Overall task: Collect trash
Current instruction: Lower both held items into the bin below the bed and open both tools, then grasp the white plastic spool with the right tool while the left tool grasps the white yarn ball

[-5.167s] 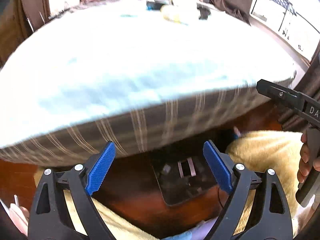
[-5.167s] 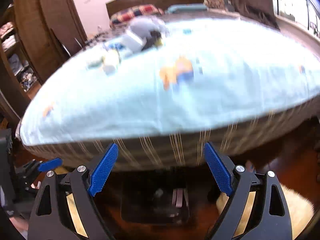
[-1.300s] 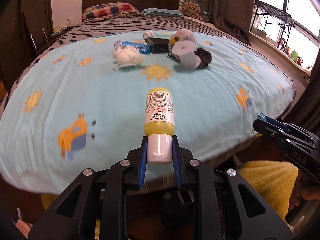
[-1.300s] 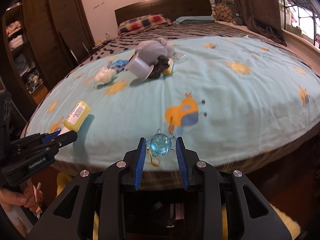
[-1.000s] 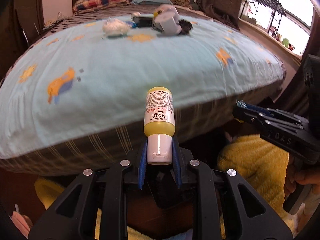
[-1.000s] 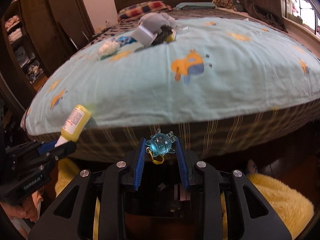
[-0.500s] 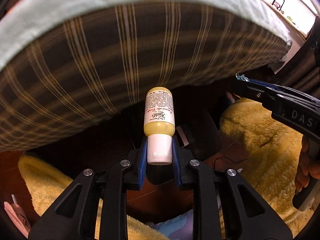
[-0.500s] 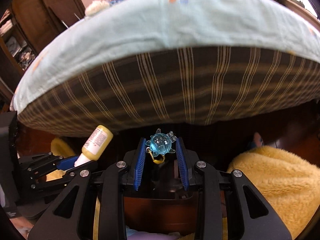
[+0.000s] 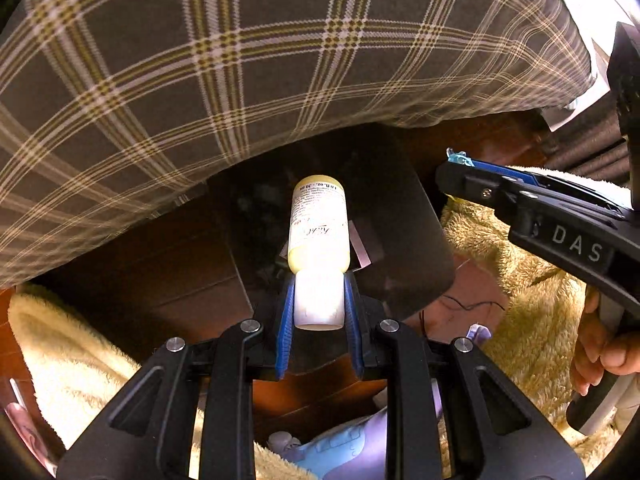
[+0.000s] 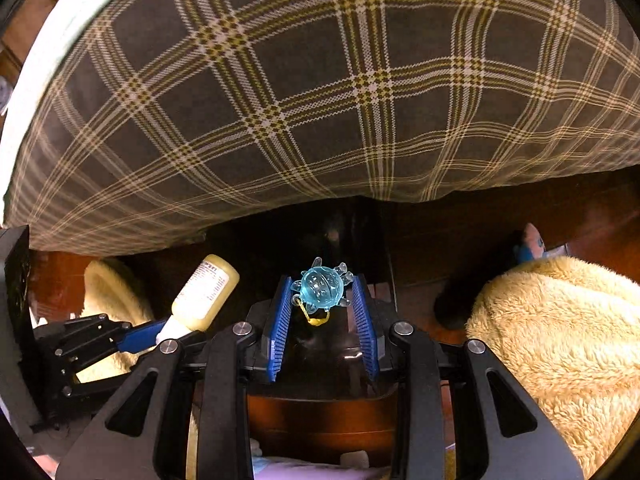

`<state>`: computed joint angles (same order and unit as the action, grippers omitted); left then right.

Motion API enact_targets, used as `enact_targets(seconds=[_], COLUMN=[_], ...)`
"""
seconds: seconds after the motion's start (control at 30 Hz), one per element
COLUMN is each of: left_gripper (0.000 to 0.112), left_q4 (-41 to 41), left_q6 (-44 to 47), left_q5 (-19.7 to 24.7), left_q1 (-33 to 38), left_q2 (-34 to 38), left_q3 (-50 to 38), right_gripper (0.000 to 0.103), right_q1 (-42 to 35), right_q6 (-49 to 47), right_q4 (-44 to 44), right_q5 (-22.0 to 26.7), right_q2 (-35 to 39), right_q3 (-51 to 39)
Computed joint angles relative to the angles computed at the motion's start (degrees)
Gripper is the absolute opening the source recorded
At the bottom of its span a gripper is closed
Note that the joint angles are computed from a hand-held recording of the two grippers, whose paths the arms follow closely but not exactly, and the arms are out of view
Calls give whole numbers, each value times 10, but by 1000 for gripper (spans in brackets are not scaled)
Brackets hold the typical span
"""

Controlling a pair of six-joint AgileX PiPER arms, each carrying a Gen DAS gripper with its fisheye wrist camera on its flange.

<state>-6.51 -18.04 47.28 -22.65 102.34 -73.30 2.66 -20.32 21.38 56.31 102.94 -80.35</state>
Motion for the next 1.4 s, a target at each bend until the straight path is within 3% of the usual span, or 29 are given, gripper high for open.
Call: enact_targets(seconds=[0.13,0.3,0.47,0.6,0.8,0.97,1.17,1.33,1.4], left_gripper=[25,34,63,80,89,90,90,90,90], left_q4=[-8,16,89,155,183,207,200,194,189], left_q6=[7,-11,-61,-96,-110,-95,-75,-53,-42], left_q5=[6,13,18,24,46,70,78,111,125], left_q1=[6,8,-1,-13,-1,32,79,108,123], left_q2=[12,1,-48,-105,-164,-160,-108,-41,-18], left_q3=[-18,-25,-13,-13,-48,-113,-203,-305,-340], right_gripper=[33,52,81,93,94,94,94,94,80], right_q1=[-4,-2,-15,-42,-62,-47,-22,6,24], right_q6=[0,14,15,-1,-12,13,54,62,71], right_q4=[5,3,3,44,80,55,21,17,6], right_q5=[9,9,0,6,20,38,64,77,97], right_q2=[14,5,-20,-45,-68,-39,39,104,143], right_q3=[-19,-27,-33,-48,-122,-225,-376,-485,-555])
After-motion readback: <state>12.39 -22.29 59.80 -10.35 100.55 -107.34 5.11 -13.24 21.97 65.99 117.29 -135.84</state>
